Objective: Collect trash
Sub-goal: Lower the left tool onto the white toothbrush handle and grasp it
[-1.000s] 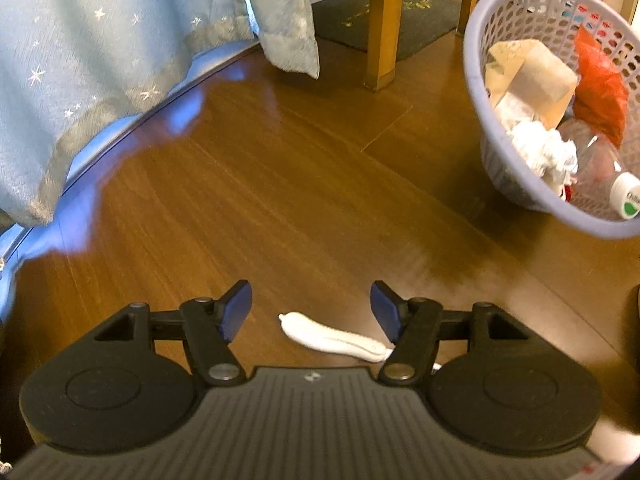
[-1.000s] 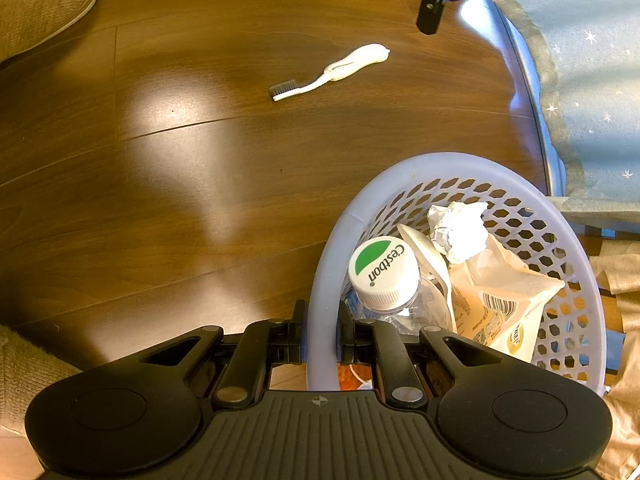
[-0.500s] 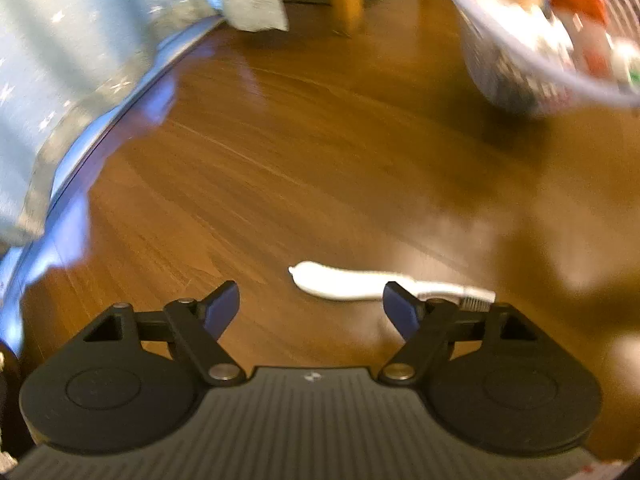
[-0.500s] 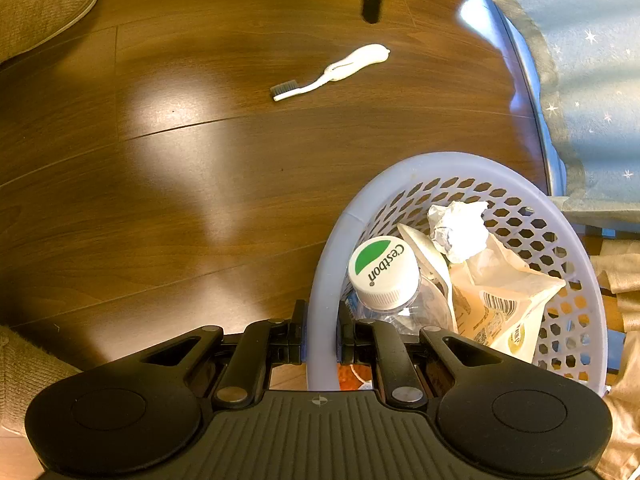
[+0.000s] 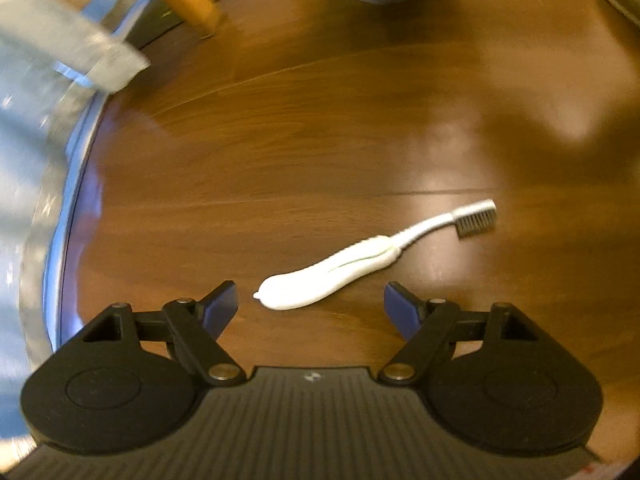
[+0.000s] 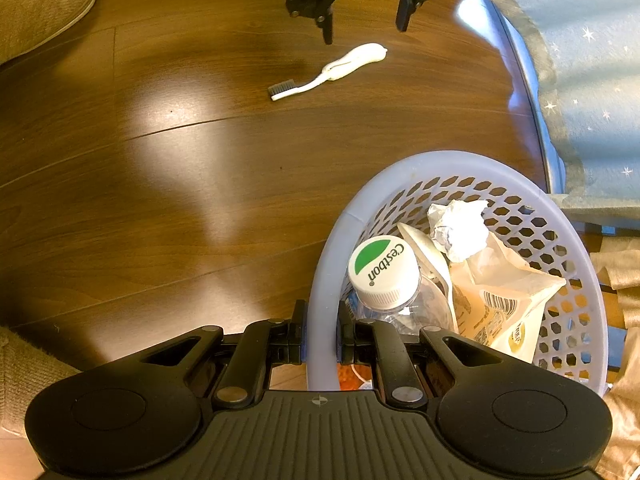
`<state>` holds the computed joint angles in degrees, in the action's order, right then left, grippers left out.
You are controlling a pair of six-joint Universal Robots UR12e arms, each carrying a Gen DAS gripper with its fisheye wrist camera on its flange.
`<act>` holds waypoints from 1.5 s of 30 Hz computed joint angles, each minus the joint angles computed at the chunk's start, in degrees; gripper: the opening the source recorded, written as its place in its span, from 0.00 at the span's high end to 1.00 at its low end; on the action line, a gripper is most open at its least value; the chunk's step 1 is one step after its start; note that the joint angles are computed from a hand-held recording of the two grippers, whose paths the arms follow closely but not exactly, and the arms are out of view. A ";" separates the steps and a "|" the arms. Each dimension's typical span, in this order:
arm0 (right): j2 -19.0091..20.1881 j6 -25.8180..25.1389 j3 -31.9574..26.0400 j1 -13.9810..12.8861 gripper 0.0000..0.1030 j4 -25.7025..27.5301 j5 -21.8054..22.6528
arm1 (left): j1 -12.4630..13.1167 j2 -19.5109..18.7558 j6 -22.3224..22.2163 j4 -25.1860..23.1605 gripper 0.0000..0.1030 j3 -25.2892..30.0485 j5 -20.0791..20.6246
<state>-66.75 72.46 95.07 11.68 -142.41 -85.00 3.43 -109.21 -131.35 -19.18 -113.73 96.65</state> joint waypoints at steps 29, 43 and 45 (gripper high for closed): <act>-0.23 0.42 0.26 -0.15 0.91 0.07 0.29 | 1.03 -1.74 -16.26 -18.00 0.84 6.24 -7.16; -0.03 1.16 0.07 0.01 0.91 0.05 0.26 | 1.02 -0.98 -26.32 -13.35 0.84 3.88 -9.54; -0.04 1.19 0.08 0.02 0.91 0.02 0.21 | 0.95 -1.34 -26.31 -12.61 0.84 3.86 -9.21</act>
<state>-66.79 73.65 95.15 11.70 -142.39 -84.79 4.37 -110.55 -157.66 -31.79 -109.87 87.44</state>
